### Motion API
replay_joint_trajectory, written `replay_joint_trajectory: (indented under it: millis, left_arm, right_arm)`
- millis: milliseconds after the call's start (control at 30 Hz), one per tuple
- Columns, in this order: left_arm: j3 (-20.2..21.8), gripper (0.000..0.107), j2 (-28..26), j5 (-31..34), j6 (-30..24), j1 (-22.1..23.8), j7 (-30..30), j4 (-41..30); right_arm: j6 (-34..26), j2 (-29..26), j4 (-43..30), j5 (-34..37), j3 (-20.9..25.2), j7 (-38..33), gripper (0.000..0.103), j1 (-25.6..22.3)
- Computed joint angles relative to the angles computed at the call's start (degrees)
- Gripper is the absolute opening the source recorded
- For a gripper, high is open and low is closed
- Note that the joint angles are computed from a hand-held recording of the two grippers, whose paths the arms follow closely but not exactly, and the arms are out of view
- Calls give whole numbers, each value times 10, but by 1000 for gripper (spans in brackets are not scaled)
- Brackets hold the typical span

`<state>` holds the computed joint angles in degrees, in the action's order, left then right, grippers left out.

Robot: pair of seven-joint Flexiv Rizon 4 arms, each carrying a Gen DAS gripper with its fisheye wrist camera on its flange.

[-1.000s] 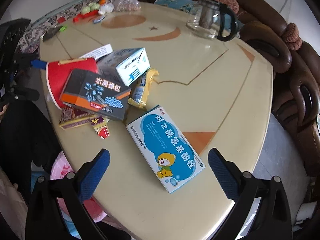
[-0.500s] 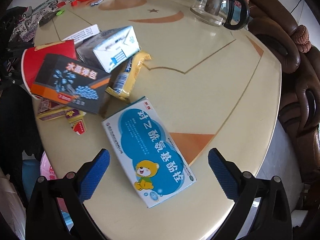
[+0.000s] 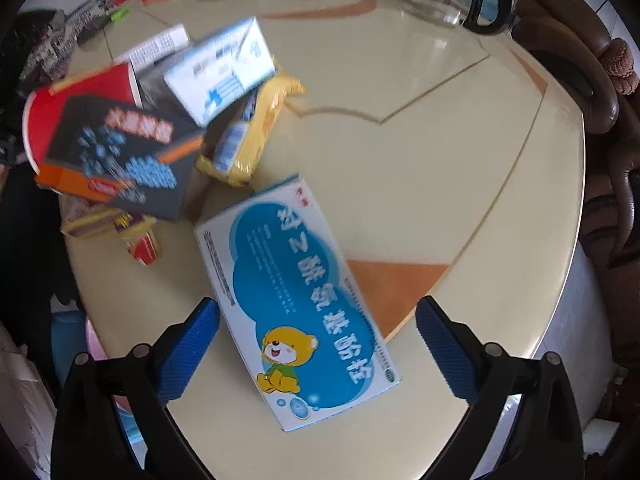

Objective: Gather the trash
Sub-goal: 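Grasp the red paper cup with the left tool while the right tool grasps the blue bear medicine box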

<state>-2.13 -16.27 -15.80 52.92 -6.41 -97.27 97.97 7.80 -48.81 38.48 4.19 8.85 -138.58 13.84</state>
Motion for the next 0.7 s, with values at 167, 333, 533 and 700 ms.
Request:
replay_joint_trajectory:
  millis: [167,333,533,700]
  left_arm:
    - [-1,22,0,-7,-6,2,-3,0]
    - [2,18,2,2,-5,-1,-12,0]
    - [4,12,8,13,6,-7,-28,4]
    - [6,6,23,20,17,-10,-41,14]
  right_arm:
    - [-14,-7,-20,18,1,49,76,-4]
    - [23,13,19,13,-7,98,69,0]
    - [81,41,83,-7,-11,157,68,6]
    - [91,48,86,-11,-7,189,68,4]
